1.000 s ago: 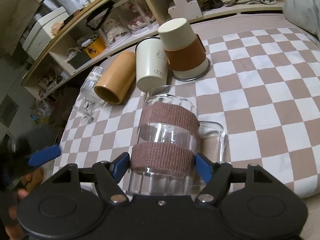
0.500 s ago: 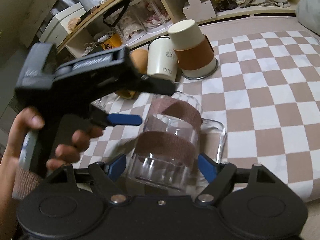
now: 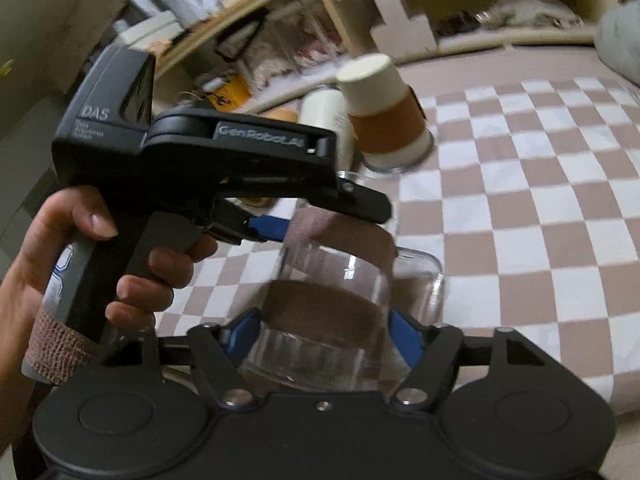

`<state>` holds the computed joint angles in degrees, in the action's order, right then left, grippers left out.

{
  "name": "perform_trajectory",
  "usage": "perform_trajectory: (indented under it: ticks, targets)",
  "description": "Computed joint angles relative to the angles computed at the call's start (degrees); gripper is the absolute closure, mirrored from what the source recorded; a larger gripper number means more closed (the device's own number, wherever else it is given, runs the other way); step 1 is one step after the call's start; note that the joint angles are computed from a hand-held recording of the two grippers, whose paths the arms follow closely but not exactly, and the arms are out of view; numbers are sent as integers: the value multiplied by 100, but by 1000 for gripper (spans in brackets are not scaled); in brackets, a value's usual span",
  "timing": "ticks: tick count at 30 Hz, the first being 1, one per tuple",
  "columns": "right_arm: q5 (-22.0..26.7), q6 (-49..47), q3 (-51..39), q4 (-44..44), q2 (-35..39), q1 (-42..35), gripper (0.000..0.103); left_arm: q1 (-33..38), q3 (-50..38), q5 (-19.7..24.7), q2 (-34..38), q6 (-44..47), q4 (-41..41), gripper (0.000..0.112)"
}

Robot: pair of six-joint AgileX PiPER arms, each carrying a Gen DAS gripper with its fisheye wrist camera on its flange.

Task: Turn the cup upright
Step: 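Lift the glass mug with the right gripper while the left gripper grasps its base, then rotate the glass mug upright with the left gripper and lower it onto the cloth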

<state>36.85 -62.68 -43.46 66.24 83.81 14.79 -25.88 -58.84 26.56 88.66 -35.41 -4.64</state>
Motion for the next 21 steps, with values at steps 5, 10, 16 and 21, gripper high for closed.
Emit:
perform_trajectory:
  ticks: [5,10,16,21]
  targets:
    - [-420,-564,439,182,-476,-42,37,-799,-339,57,1,-1606,1918,37]
    - [-936,-1043,892,717,-888,-317,39,-1579,-969,457,381,-2839,3666,37]
    - [-1811,-1551,957,1695,-862,-634,45,-2118,-1955,832,1178,-3039,4409,37]
    - [-1478,-1871,787,2319,-452,-1508,46,-2320,-3171,1213,2051,-2550,4316,37]
